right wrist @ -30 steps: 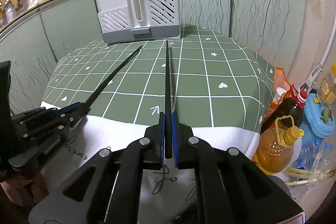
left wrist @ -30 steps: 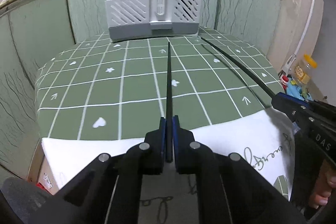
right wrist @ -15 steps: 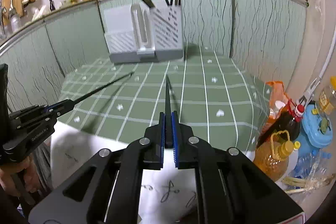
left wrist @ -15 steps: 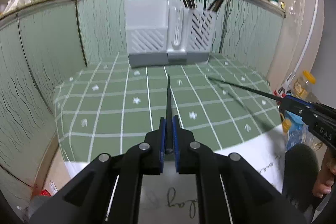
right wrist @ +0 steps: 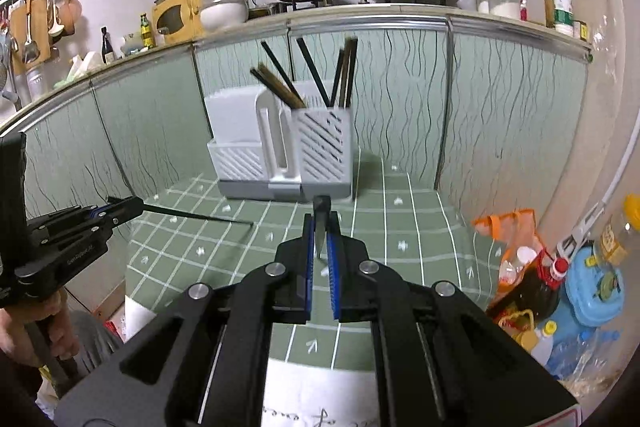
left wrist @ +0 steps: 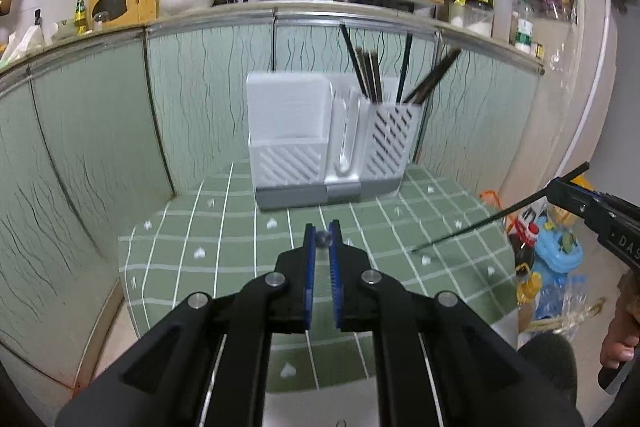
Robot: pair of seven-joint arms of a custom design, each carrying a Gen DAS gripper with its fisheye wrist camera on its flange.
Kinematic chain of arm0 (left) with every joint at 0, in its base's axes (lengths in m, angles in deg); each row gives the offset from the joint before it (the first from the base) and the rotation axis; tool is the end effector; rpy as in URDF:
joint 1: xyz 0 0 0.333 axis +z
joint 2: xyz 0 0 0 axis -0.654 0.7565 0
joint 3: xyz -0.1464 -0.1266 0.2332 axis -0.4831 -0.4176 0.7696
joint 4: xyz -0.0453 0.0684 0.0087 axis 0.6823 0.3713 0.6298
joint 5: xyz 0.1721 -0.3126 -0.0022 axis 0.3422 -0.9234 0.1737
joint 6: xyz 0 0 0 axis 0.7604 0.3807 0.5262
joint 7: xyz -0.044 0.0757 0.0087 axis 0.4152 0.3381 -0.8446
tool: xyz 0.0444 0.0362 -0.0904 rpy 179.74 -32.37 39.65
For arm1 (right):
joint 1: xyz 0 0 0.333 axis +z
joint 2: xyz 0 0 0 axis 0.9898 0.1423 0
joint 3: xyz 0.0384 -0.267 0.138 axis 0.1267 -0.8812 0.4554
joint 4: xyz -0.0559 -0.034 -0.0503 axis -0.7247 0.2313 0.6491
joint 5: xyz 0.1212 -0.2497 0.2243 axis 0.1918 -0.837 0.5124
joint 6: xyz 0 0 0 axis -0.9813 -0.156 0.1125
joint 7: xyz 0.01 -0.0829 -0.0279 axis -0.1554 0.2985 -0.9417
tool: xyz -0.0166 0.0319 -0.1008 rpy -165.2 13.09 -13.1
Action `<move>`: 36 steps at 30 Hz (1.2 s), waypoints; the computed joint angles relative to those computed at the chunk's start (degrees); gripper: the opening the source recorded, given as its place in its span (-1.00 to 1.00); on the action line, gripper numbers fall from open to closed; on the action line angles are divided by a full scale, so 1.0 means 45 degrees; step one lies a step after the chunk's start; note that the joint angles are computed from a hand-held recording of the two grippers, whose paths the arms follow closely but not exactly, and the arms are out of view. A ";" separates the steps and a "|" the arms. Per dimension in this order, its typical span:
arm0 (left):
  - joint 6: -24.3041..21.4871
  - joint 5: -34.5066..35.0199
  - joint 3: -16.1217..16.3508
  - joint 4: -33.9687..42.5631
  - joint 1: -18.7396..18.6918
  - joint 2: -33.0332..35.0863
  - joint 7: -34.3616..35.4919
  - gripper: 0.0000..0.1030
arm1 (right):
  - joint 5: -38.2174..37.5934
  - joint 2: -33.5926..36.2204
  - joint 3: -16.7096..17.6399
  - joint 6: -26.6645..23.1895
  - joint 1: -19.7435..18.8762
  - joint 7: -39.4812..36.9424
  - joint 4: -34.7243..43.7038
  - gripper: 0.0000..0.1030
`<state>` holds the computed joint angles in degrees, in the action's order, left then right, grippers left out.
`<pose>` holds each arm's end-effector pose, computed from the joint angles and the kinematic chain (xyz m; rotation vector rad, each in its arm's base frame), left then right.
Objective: Organize utensils
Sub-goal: 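Lift both black chopsticks upright and carry them over the white holder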
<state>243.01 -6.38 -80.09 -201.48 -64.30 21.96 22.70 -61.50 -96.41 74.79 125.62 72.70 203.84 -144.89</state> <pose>0.4423 -0.1693 0.5916 -1.3403 1.9891 -1.1289 0.3729 0.1936 0.5983 -1.4664 1.6498 -0.8503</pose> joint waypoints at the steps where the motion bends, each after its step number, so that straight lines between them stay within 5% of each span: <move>1: -0.0121 -0.0021 0.0043 0.0267 -0.0036 0.0092 0.0046 -0.87 | 0.0007 0.0081 -0.0079 -0.0091 0.0003 -0.0094 0.0239 -0.88; 7: -0.0991 -0.0512 -0.0078 0.1962 0.0108 0.0717 0.0410 -0.88 | -0.0302 0.0726 -0.0482 -0.0706 0.0120 -0.0649 0.1587 -0.88; 19: -0.2384 -0.1515 -0.1388 0.5479 0.1118 0.2184 0.1331 -0.88 | -0.0257 0.2633 -0.2334 -0.2749 0.1904 -0.2593 0.5436 -0.88; 36: -0.4707 0.0705 -0.3189 1.2668 0.2293 0.6015 0.0141 -0.88 | 0.0180 0.6076 -0.4525 -0.5389 0.4091 -0.4657 1.1433 -0.88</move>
<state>221.83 -3.20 -94.44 -144.48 -53.99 49.03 23.34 -60.69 -69.06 54.43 101.37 91.10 182.88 -93.44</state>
